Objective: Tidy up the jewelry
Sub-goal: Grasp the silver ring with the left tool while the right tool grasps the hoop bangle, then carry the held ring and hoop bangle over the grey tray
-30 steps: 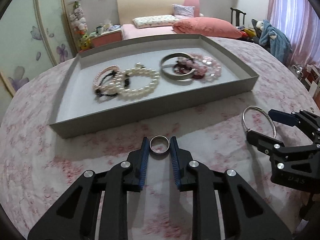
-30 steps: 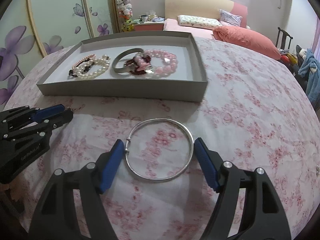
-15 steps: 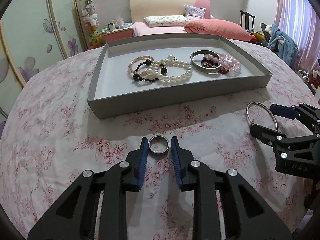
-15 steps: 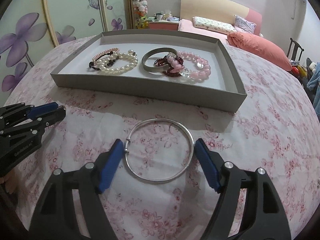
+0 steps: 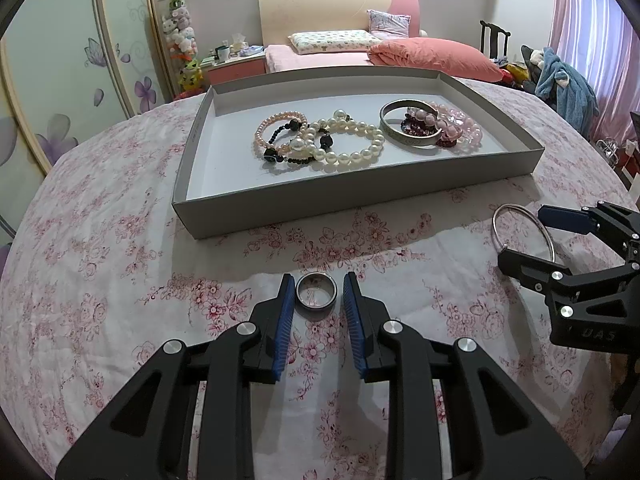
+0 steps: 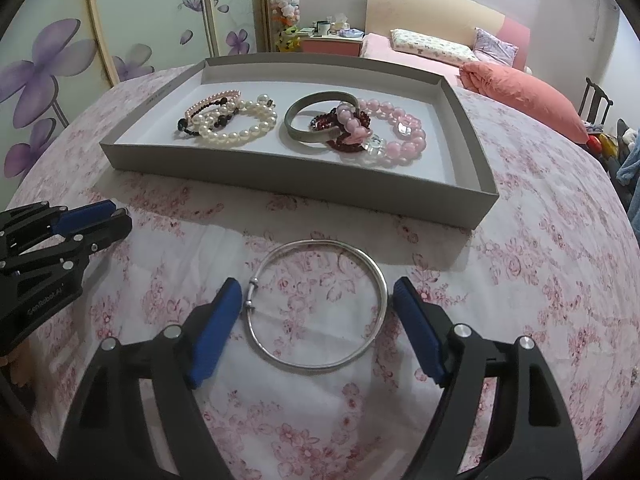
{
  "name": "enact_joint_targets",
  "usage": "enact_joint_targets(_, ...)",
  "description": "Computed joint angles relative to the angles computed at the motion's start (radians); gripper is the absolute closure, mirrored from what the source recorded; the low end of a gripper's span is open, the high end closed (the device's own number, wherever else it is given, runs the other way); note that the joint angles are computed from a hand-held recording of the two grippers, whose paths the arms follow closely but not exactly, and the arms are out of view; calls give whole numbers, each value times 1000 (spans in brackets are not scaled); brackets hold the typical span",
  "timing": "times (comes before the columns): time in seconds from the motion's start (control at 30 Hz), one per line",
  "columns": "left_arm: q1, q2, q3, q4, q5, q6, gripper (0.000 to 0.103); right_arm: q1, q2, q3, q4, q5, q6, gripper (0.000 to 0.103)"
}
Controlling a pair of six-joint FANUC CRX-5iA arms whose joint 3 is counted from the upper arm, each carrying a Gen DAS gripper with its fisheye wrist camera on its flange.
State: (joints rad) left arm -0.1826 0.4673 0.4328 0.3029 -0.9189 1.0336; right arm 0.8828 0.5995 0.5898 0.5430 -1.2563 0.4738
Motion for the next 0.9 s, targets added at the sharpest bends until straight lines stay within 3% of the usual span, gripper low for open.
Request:
enact_joint_targets(0.13,-4,-2,-2,-5,2,12,80,3,5,27,-26,-32,12,32)
enact_joint_targets(0.47,13,-25,-43,35,14,36,81,30,-59,-101,55,50,-129,33)
enact_joint_targets(0.9,31,-102,-178,166,151,-26,81,58,-87,-163,193,109,-237,33)
